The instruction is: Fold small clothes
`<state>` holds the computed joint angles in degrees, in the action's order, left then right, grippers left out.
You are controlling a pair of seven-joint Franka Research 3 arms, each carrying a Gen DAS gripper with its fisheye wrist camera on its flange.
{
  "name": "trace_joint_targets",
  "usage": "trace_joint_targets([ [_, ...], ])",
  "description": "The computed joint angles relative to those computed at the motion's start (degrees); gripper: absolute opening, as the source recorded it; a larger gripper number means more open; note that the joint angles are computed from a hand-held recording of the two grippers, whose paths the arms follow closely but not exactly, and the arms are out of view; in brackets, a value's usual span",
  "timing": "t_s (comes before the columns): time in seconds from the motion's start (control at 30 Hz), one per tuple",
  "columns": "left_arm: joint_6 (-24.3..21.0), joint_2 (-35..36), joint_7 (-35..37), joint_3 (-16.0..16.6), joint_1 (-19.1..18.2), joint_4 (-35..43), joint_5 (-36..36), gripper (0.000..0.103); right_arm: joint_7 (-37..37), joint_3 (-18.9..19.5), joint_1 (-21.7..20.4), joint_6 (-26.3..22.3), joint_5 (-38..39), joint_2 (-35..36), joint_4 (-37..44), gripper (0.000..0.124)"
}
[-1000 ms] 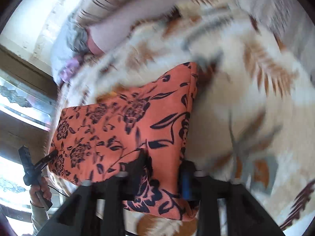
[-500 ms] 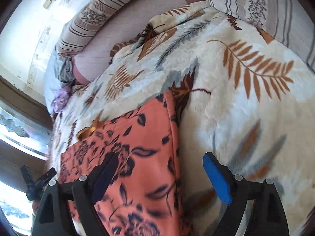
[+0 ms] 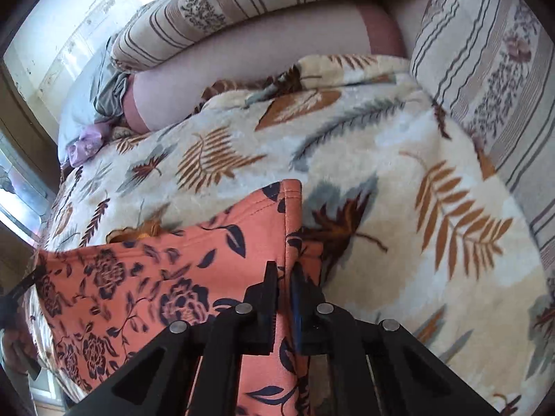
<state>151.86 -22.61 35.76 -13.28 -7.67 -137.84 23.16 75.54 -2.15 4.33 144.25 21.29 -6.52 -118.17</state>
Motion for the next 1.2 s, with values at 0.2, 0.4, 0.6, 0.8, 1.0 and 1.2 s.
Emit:
trace_joint_targets([
  [0.2, -2.16, 8.13, 4.17, 2.17, -0.47, 2.53, -3.81, 0.020, 3.84, -0.10, -1.07, -3.75, 3.02, 9.25, 4.93, 0.021],
  [0.4, 1.57, -6.38, -1.13, 0.86, -0.07, -4.21, -3.77, 0.068, -0.29, -1.67, -0.20, -1.95, 10.66, -4.39, -3.96, 0.075],
  [0.6, -0.09, -13.58, 0.47, -2.64, -7.49, -10.63, -6.38, 0.069, -18.59, -8.22, 4.20, -17.05, 37.63, -14.46, -15.10, 0.083],
  [0.8, -13.03, -11.86, -3.50, -3.94, -10.01, -10.38, -8.59, 0.069, -6.00, -5.16, -1.25, -8.10, 33.18, -20.30, -25.06, 0.069],
  [1.0, -10.68, -15.42, -11.21, -7.57, -9.41, -11.87, 0.25, 0.096, -7.39, -8.37, 0.80, -7.46, 37.96, -30.69, -34.13, 0.089],
  [1.2, -15.06, -13.97, -11.22, -5.19, -11.43, -11.12, -6.00, 0.095, -5.46, -10.70, 0.30, -4.90, 47.42, -30.77, -37.53, 0.089],
])
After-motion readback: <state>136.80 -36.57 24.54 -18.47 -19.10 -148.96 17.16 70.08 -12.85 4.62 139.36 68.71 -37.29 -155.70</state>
